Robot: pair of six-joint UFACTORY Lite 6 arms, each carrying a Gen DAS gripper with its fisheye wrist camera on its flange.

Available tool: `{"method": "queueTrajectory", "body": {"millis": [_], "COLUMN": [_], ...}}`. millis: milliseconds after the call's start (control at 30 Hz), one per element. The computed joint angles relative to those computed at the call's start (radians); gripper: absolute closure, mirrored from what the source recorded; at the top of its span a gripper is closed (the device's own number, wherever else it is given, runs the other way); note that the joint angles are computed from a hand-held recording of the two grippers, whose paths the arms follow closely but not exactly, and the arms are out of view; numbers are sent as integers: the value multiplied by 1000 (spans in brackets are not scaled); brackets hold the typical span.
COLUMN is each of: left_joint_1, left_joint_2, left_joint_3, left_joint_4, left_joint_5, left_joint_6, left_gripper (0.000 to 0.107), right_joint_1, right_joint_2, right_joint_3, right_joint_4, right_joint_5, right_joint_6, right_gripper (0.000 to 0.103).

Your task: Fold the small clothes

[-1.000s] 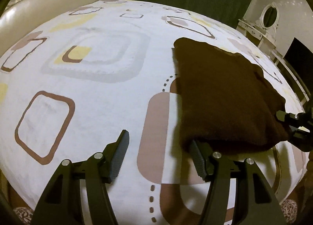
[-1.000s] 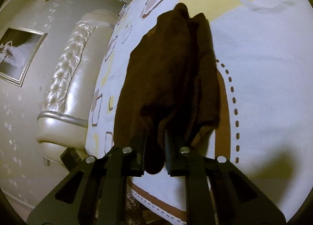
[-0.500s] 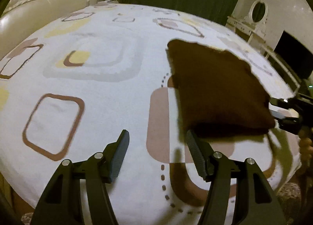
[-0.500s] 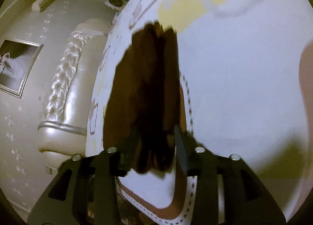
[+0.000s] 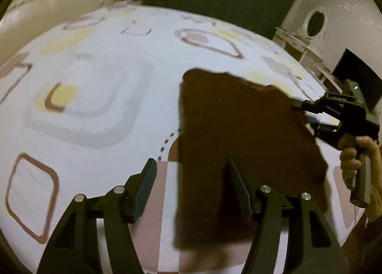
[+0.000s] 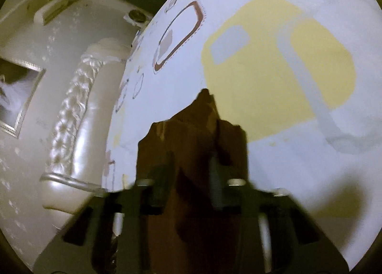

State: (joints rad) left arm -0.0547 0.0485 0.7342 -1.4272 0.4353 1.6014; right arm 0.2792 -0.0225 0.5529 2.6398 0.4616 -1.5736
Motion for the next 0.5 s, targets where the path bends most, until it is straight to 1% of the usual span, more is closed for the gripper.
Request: {"method": "queueTrajectory", "body": {"millis": [33,67,167,200,300,400,433,500], "left_joint_1": [5,13,20,20,19,15,17,22], "left_joint_2": [8,22,47,55,59,54,53,56], "left_joint_3": [0,4,8,9,2,-7,-7,-4], "left_joint_4": [-6,-13,-21,-25,-48,-61,-62,-56], "left_joint_5": [3,8,9,10,12,8,9,14], "left_joint_6": [-3,-5,2,4,14,33,37,36], "left_gripper": [39,36,35,35,33,33,33,33], "right_joint_1": [6,3,-9,-22,-75,-120,-137,-148], "right_joint_2": [9,7,1,19,92,148,162,177], "right_joint_3": [32,42,42,42,32,-2,-15,-18], "right_joint_4": [-15,-15,27,28,-6,-8,-9,-7], "right_joint_5": [-28,-31,5,-3,19,86,126,146], "right_joint_6": [-12,-35,-130,-131,-90,-86,-79,-78], "right_gripper": [96,96,96,96,97,97,97,99]}}
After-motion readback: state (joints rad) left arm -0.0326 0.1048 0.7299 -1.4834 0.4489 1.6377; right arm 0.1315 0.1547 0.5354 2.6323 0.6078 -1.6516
